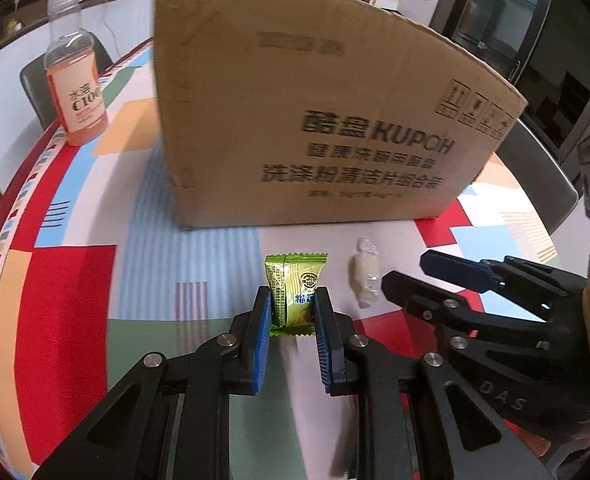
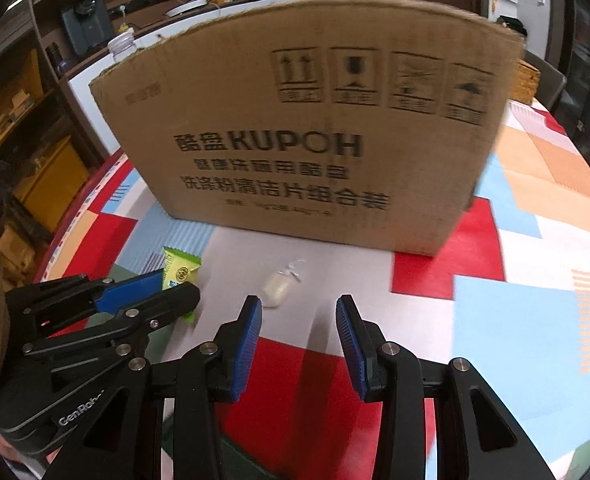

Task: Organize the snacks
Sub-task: 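Grasp the green-wrapped candy with the left tool while the right tool grasps the white-wrapped candy, then carry both candies over the box and open both tools to drop them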

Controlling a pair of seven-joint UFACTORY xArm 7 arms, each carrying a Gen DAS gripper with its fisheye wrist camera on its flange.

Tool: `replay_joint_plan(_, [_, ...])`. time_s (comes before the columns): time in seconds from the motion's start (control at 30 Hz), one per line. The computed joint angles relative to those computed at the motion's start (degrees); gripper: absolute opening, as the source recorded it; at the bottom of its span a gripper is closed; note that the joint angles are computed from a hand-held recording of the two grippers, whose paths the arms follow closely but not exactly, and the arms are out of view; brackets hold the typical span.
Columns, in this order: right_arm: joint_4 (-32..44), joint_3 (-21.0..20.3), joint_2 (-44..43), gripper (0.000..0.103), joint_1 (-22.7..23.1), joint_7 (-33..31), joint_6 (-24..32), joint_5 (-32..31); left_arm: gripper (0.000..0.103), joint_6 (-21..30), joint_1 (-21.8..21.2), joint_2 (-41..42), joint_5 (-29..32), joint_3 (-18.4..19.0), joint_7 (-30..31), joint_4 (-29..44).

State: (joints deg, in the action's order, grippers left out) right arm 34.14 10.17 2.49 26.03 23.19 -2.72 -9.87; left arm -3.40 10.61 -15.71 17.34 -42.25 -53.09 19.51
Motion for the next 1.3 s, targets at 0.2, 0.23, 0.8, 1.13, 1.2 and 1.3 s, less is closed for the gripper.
replay_joint_plan(0.2, [3.9, -4.0, 3.9, 0.040, 4.4, 4.4, 1.2, -4.9, 0.021, -0.2, -3.5, -1.5, -1.5, 4.8, 1.5, -2.0])
replay_joint_plan(0.23, [4.5, -4.7, 4.5, 0.040, 5.2, 5.0, 1.4, -5.5, 0.021, -0.4, -2.3, -1.3, -1.5, 3.6, 1.3, -1.7])
replay_joint_plan(0.8, [8.7, -13.3, 7.9, 0.022, 12.4, 18.3, 4.5, -18.8, 0.021, -1.8, -0.7, -0.7, -5.1, 1.7, 4.4, -1.4])
replay_joint_plan(1.13, [4.9, -10.3, 2.2, 0.021, 8.2, 22.4, 2.9, -23.8, 0.021, -0.7, -6.2, -6.4, -6.5, 5.0, 3.7, -2.7])
replay_joint_plan(1.2, [4.0, -10.2, 0.5, 0.021, 7.6, 25.6, 2.7, -27.5, 0.021, -0.3, -7.5, -7.9, -6.6, 5.8, 3.3, -3.1])
replay_joint_plan(1.3, [2.2, -9.3, -2.6, 0.021, 5.7, 29.8, 2.0, -32.0, 0.021, 0.4, -9.6, -10.1, -6.6, 7.0, 2.6, -3.5])
